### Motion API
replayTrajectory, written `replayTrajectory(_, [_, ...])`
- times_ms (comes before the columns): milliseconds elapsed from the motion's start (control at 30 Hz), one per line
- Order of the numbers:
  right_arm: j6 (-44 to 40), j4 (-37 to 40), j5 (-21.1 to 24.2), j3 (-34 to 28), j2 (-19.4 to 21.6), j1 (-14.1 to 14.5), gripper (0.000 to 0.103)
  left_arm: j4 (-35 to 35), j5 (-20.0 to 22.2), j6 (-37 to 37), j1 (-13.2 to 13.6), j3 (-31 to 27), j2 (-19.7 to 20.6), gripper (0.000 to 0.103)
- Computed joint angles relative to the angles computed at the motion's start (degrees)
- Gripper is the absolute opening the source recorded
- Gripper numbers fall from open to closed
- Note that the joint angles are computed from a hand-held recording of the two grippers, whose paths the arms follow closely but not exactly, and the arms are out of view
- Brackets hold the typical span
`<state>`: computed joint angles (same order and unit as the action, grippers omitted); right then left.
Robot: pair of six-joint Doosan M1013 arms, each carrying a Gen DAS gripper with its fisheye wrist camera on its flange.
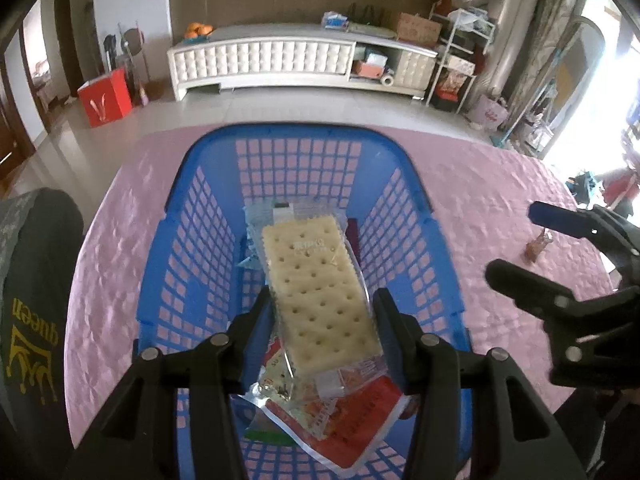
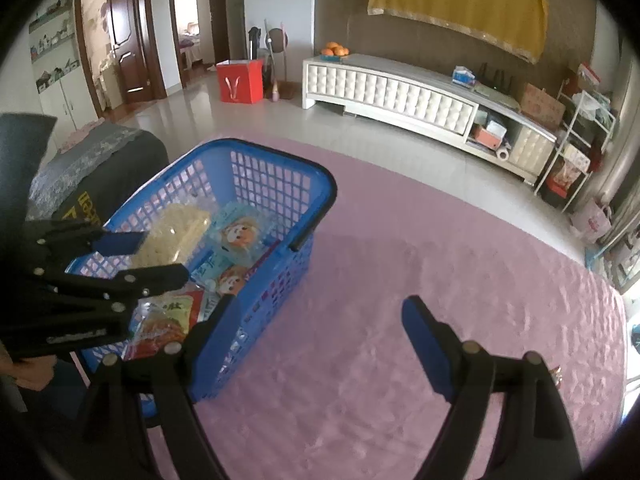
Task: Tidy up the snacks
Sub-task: 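Open both tools to drop the cracker pack and chip bag into the basket, then move both tools back toward the orange candy bar on the table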
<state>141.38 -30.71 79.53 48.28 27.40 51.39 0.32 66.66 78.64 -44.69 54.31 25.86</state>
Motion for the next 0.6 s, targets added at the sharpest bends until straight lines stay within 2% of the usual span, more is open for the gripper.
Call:
replayTrajectory(100, [0.4, 0.3, -0.9, 0.9, -0.5, 0.0, 0.086, 0.6, 0.8, 0.2, -0.1, -0.1, 0.3, 0.055])
replayTrajectory(167, [0.6, 0.4, -1.4, 1.7, -0.9, -0.1, 0.086, 1.0, 0.9, 1.0, -0.3, -0.1, 0.2, 0.064])
replayTrajectory(367, [3.0, 0.2, -2.3, 3.4, -2.3, 0.0, 0.086, 2.7, 0.0, 0.0, -1.1, -0.5, -0.3, 0.064])
replayTrajectory(600, [6.6, -4.0, -1.6, 5.5, -5.1, 1.3, 0.086, 3.4, -2.2, 0.4, -3.2, -2.7, -0.9, 0.064])
